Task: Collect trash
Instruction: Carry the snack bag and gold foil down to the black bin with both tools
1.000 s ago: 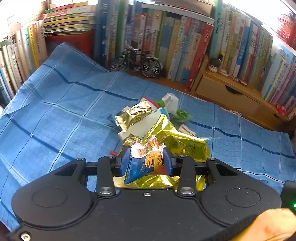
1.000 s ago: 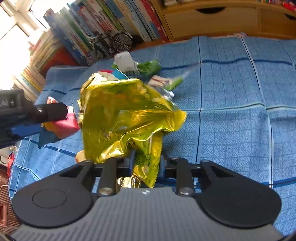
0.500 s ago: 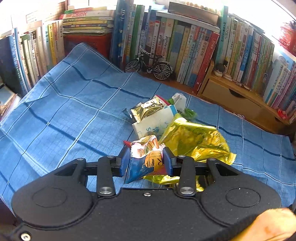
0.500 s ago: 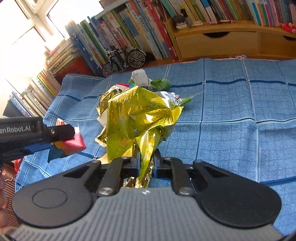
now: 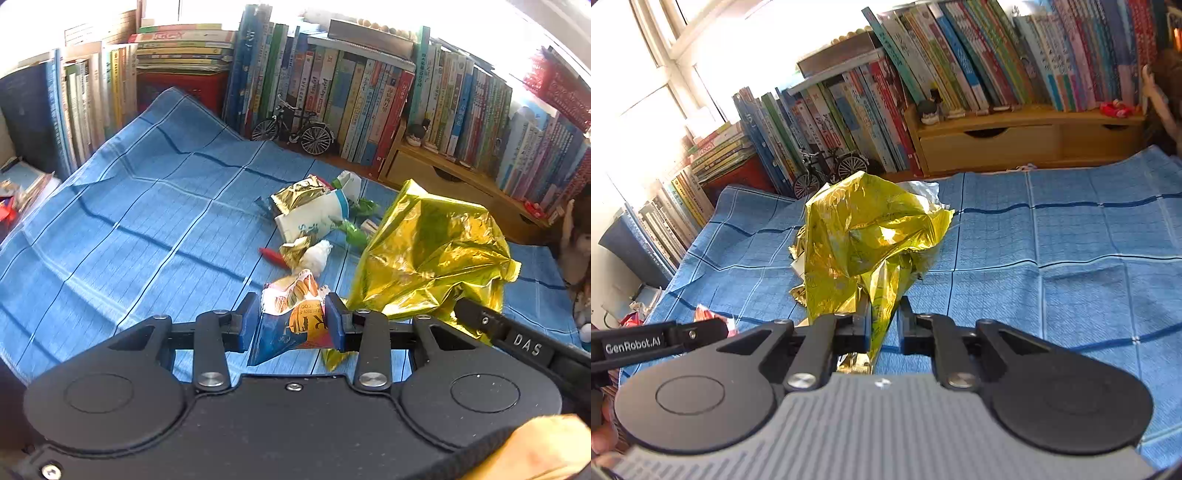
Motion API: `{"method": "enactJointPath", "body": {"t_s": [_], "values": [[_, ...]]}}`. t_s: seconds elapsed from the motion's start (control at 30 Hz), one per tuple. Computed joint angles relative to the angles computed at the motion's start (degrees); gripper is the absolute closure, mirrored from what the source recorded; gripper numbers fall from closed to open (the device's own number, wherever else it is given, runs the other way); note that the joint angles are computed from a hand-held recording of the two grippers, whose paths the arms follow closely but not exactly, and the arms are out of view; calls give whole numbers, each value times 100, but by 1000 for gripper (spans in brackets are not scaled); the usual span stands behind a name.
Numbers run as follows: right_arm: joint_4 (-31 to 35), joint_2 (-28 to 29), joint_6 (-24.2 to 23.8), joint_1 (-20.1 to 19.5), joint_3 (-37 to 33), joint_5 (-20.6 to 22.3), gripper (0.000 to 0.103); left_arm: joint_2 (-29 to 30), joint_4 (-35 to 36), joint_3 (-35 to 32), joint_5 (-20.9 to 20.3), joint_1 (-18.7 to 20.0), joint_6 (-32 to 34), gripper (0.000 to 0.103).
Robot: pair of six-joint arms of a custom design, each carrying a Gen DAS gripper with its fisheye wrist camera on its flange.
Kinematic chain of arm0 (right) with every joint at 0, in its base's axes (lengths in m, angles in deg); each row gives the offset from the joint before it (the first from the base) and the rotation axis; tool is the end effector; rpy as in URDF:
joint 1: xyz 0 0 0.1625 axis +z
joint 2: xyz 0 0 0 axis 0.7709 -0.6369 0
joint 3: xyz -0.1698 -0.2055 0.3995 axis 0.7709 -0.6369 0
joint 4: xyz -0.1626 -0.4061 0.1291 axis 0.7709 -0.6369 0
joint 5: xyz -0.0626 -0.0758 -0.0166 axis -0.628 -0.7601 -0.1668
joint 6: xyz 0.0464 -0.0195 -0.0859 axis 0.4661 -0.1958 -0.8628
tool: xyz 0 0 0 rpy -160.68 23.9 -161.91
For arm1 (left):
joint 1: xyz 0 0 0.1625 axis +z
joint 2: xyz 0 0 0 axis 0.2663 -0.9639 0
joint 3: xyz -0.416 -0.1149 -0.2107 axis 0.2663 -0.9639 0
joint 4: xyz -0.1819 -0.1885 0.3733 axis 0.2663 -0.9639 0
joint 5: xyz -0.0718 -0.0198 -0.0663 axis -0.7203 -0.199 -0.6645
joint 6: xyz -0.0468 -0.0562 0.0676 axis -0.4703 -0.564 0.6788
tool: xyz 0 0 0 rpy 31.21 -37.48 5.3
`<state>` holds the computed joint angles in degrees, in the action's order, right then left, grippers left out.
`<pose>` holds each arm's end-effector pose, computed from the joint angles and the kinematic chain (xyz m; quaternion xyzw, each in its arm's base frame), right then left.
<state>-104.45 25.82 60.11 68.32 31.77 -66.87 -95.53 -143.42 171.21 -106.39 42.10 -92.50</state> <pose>0.4833 -0.7308 0.1213 0.0900 -0.8977 0.3769 0.2098 -0.2021 -0.7057 0.4711 0.0706 0.8890 -0.3410 0.2973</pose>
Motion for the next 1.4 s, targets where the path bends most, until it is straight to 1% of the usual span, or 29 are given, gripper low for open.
{"method": "enactJointPath", "body": {"t_s": [0.2, 0.3, 0.63, 0.73, 0.9, 1.07, 1.2, 1.4], "values": [[-109, -183, 64, 239, 387, -188, 86, -603, 24, 531, 39, -110, -86, 66], [-103, -291, 195, 375, 620, -235, 86, -963, 54, 837, 66, -178, -145, 66], [10, -484, 672, 863, 1277, -457, 86, -2149, 683, 1677, 192, -364, -555, 66], [49, -542, 918, 994, 1479, -445, 86, -2487, 874, 1896, 203, -377, -614, 66], [85, -560, 1092, 1208, 1734, -515, 86, -2960, 1281, 2135, 194, -346, -779, 66], [259, -537, 1263, 1374, 1850, -519, 86, -3321, 1567, 2303, 176, -287, -939, 66], [442, -491, 1401, 1465, 1889, -496, 86, -3557, 1769, 2438, 131, -188, -1104, 66], [804, -435, 1690, 1521, 1988, -465, 86, -3742, 2077, 2572, 55, 33, -1265, 66]]}}
